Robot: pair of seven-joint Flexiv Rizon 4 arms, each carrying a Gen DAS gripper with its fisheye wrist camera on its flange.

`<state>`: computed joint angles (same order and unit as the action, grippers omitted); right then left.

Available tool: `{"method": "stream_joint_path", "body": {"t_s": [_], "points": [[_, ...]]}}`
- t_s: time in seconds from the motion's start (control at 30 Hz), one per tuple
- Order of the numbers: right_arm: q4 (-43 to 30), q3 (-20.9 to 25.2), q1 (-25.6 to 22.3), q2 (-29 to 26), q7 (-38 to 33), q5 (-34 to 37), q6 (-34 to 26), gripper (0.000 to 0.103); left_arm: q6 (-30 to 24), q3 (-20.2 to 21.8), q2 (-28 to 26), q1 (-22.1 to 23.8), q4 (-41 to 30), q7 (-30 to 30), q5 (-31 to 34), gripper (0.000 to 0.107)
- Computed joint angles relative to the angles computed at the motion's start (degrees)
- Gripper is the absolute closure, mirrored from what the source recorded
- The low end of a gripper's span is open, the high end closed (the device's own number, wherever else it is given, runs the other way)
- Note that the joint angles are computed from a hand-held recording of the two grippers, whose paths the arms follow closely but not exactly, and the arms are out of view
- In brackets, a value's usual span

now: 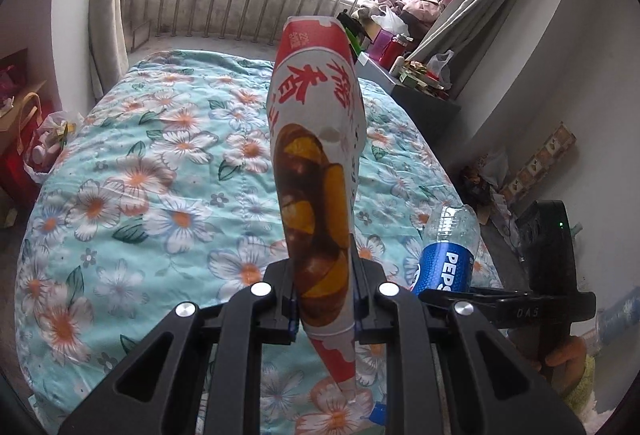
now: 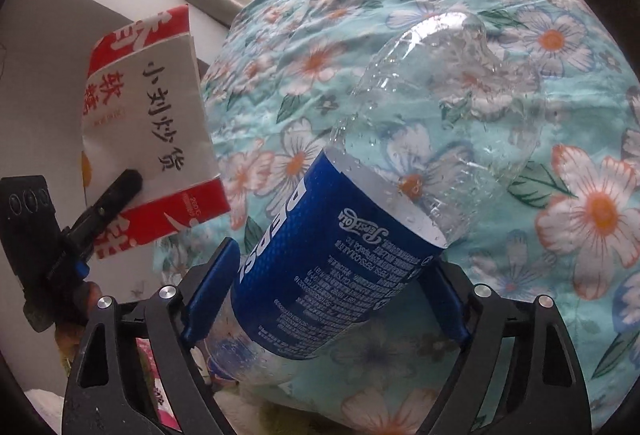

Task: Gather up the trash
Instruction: 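Lift the snack bag with the left tool while the right tool lifts the Pepsi bottle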

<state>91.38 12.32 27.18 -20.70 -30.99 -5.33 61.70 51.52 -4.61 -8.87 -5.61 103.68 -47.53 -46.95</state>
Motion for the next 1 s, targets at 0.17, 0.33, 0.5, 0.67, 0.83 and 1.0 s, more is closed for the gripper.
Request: {"method": "stream_joint_path", "body": {"t_s": [0.17, 0.33, 0.5, 0.67, 0.83, 1.0], "points": [[0.6, 0.0, -0.1, 0.0, 0.2, 0.2, 1.9, 0.027, 1.1, -0.1, -0.1, -0.2, -0.1, 0.5, 0.7, 0.089], [3.1, 2.5, -2.4, 3.4, -3.5, 4.8, 3.3, 0.033, 3.4, -0.1, 0.2, -0.7, 0.4, 1.5, 2.8, 0.089], [5.2, 2.5, -3.4, 5.5, -4.6, 7.7, 4.0, 0.033, 5.3, -0.3, 0.0, -1.0, 0.7, 2.9, 4.1, 0.089], [4.3, 0.5, -1.4, 4.1, -0.8, 4.5, 2.8, 0.027, 5.4, -0.6, -0.8, -0.9, 0.2, 2.3, 4.3, 0.089], [1.2, -1.7, 1.6, 1.4, 2.6, -3.2, -2.0, 0.021, 6.2, -0.7, -0.9, -1.0, 0.3, 2.1, 5.0, 0.089], [0.8, -1.6, 2.1, 0.9, 2.4, -6.8, -3.1, 0.028, 7.8, -0.8, -0.9, -1.3, 0.4, 2.1, 6.1, 0.089]]}}
